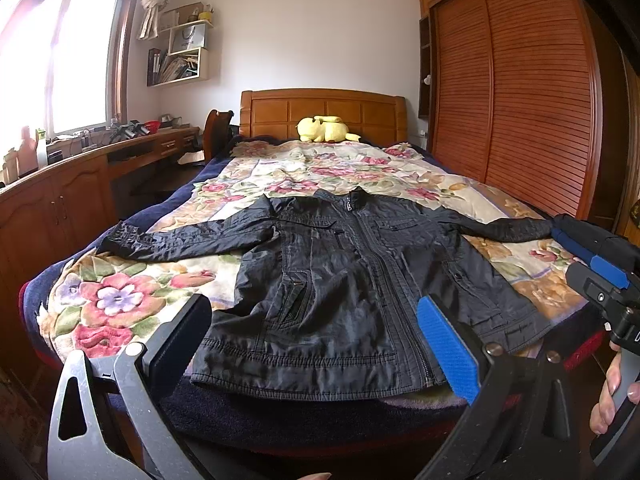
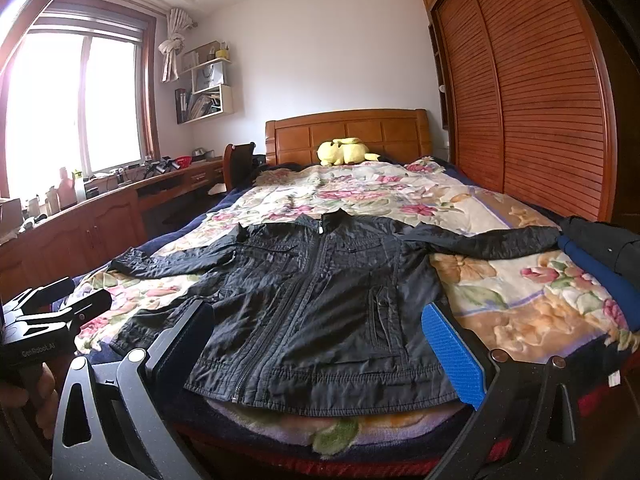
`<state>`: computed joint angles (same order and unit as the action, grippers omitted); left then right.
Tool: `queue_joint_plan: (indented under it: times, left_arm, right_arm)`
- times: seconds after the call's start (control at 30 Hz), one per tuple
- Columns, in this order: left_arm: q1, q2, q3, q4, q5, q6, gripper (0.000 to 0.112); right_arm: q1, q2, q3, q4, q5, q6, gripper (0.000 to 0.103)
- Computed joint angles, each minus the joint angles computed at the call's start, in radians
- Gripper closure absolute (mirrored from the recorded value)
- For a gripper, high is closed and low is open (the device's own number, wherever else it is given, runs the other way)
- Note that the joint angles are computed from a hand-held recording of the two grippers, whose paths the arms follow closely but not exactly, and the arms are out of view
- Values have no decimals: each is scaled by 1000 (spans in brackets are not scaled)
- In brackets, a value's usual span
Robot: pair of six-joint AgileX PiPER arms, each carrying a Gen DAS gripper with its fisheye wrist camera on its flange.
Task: Fold large clothes
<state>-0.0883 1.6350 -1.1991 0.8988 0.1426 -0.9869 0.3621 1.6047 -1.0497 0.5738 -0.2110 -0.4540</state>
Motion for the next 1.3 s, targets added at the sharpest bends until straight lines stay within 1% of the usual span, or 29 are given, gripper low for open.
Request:
queue_joint_plan:
  times: [0.13, 0.3, 0.37, 0.53, 0.57, 0.63, 0.67, 0.77, 0.97, 1.07, 1.3]
  left_arm:
    - [-3, -4, 5, -3, 0, 1, 9]
    - [-3, -5, -2, -37, 4, 38, 9]
    - [-1, 0, -2, -12, -1, 11, 9]
    - [2, 1, -9, -85, 1, 81, 9]
    - [2, 2, -9, -73, 0, 68, 9]
    - [-2, 2, 0, 7, -4, -10, 9]
    - [-2, 2, -1, 15, -4, -18, 9]
    - [0, 4, -5, -26, -4, 25, 9]
    - [0, 1, 1, 10, -5, -13, 9]
    - [1, 4, -2, -15, -9, 8, 9]
    - [0, 1, 1, 7, -7, -11, 9]
  right_arm:
    - [1, -1, 2, 7, -3, -6, 0]
    - [0, -2, 3, 1, -2, 0, 0]
    - [1, -3, 4, 11, -4, -11, 0]
    - [3, -4, 5, 14, -3, -13, 0]
    - [4, -4, 4, 22, -2, -21, 0]
    - [2, -4, 5, 12, 0, -11, 0]
    - [1, -4, 5, 9, 0, -8, 0]
    - [2, -5, 7, 13, 0, -9, 0]
    - [1, -5, 6, 12, 3, -6, 0]
    - [1, -5, 7, 6, 3, -1, 0]
    - [0, -4, 6, 0, 4, 7, 0]
